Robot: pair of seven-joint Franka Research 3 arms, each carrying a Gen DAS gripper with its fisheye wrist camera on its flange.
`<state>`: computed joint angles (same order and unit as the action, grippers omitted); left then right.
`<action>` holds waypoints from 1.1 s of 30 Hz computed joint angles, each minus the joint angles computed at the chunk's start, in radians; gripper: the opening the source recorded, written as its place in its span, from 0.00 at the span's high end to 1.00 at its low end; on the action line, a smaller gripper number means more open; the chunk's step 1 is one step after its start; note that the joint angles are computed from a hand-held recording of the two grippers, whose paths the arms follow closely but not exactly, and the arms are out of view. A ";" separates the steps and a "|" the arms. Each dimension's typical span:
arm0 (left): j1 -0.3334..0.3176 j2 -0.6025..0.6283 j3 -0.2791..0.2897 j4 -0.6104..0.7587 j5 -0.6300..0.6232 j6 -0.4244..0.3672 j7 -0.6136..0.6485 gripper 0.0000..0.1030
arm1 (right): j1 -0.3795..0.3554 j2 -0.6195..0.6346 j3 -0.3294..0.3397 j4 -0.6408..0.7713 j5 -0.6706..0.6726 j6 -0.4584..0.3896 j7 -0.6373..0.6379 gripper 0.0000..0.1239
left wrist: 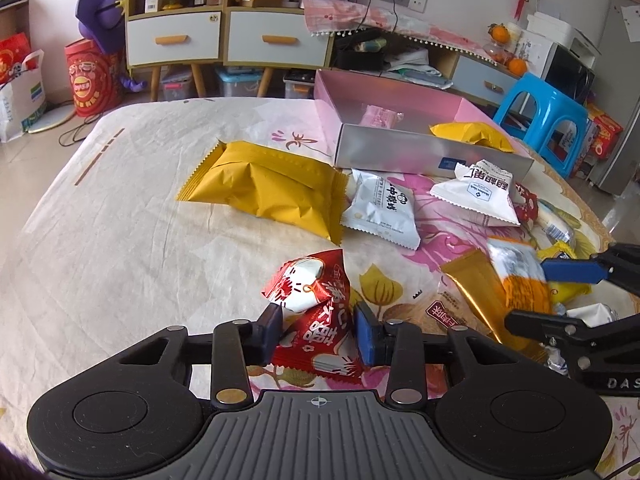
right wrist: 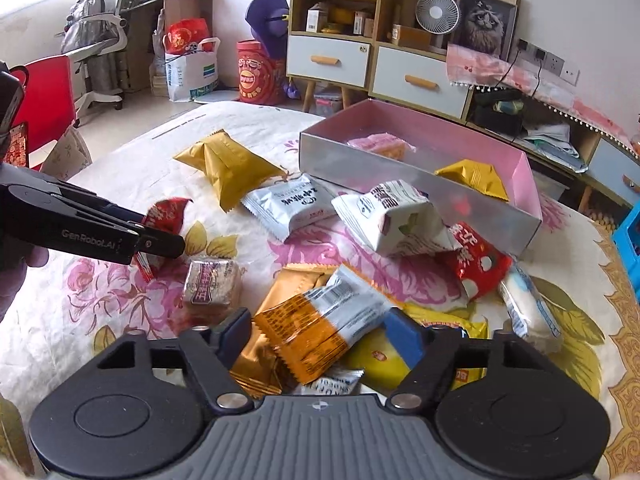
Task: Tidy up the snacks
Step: 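Grasp the red candy packet with the left gripper while the right gripper grasps an orange-and-white bag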
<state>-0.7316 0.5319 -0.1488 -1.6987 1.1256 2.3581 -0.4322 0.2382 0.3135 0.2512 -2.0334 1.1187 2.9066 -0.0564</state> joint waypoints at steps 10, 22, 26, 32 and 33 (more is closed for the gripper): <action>0.004 0.010 -0.001 0.018 -0.022 0.012 0.040 0.70 | 0.021 0.014 -0.051 0.036 -0.167 -0.111 0.260 0.57; 0.000 0.015 0.007 0.025 -0.033 0.020 0.042 0.70 | 0.033 0.061 -0.048 0.100 -0.269 -0.132 0.538 0.50; 0.001 0.015 0.008 0.026 -0.035 0.026 0.036 0.70 | 0.024 0.083 -0.049 0.132 -0.293 -0.154 0.640 0.67; 0.002 0.017 0.007 0.032 -0.049 0.030 0.035 0.70 | 0.017 0.111 -0.053 0.167 -0.333 -0.157 0.760 0.85; 0.003 0.016 0.008 0.031 -0.051 0.033 0.033 0.70 | 0.012 0.110 -0.047 0.164 -0.332 -0.148 0.758 0.93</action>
